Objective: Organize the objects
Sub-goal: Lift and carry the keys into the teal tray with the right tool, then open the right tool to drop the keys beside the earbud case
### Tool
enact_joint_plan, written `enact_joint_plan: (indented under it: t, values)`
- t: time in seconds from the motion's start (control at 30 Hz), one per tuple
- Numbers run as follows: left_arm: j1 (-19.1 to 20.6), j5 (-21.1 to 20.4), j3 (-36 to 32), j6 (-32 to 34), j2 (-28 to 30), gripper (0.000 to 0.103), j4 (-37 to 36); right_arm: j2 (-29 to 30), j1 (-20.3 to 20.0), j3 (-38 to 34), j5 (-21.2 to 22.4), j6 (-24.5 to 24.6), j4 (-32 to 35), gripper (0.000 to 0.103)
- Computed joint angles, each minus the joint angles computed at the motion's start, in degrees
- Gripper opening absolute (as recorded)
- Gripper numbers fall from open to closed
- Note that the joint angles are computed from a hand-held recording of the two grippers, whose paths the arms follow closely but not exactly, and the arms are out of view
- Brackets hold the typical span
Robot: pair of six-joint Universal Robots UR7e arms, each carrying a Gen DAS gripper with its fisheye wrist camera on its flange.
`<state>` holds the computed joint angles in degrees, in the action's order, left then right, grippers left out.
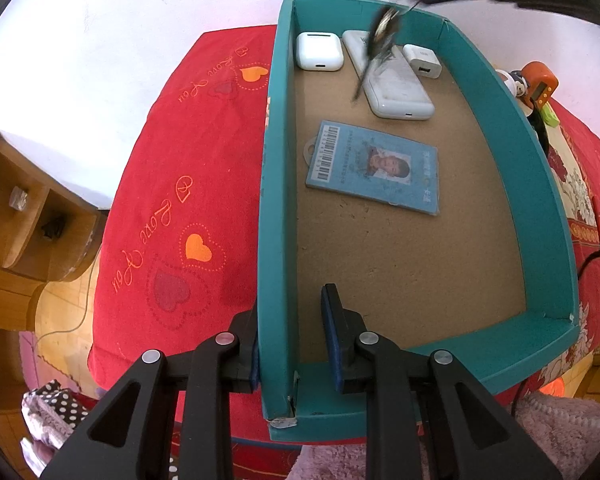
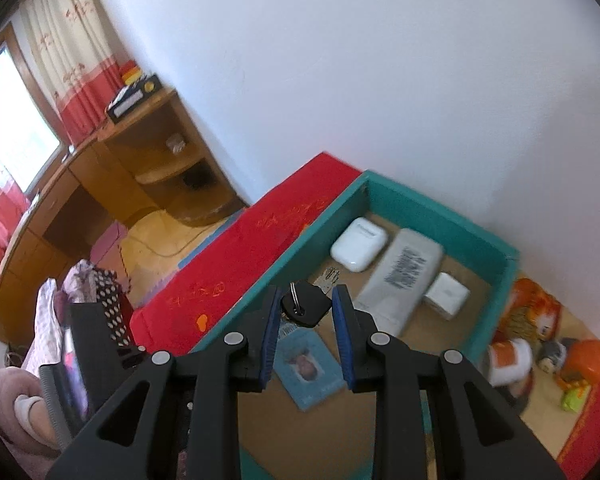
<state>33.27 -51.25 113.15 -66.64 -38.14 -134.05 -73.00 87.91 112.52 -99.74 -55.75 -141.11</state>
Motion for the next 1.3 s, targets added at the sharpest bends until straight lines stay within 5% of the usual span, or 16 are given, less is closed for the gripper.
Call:
enact_joint_plan:
  t: [0.7, 1.3]
  values:
    - [0.29, 0.09, 0.20, 0.71, -0.34, 0.024, -0.49, 12.42, 2.17, -1.31, -10.52, -0.45, -12.19, 0.026]
    - [0.01, -0.01, 0.32, 0.48, -0.41, 0.024, -0.65, 3.75, 1.05, -0.95, -2.95, 2.25, -7.03, 0.034]
